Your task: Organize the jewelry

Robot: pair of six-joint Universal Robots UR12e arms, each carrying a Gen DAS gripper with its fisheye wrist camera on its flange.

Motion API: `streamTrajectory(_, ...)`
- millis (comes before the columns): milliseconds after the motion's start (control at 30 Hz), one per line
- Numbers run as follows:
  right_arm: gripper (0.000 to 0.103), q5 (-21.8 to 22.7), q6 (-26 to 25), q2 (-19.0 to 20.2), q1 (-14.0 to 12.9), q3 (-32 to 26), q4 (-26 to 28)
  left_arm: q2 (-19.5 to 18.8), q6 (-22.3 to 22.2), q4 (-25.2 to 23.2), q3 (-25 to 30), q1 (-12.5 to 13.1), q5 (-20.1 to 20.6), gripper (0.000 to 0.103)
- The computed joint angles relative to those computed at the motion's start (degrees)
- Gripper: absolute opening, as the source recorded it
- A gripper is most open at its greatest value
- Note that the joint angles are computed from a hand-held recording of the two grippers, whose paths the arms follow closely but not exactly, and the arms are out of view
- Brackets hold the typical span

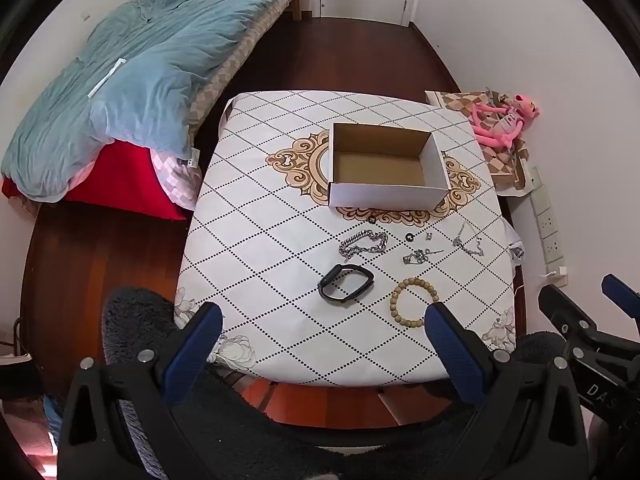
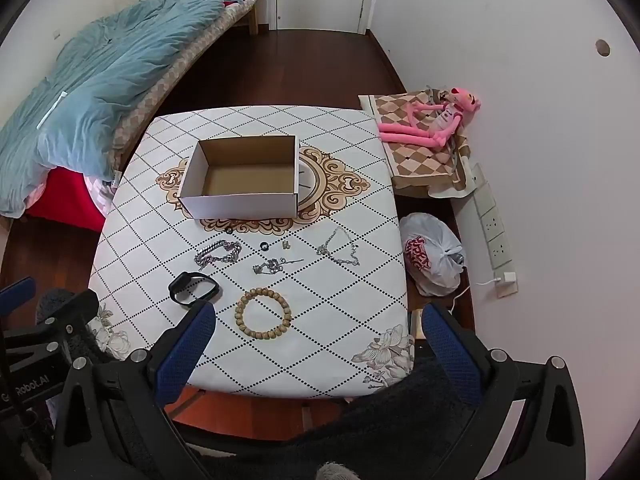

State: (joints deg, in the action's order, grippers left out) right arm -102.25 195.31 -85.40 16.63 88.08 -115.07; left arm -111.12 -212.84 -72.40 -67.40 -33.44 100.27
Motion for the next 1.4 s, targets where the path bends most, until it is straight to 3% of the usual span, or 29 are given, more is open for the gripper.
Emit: streamTrajectory(1400,0.103,0.1,0.1,0.0,-0.2,-0.3,0.3,0.1,0.5,0.0,0.6,-0.4,1.9,0.103)
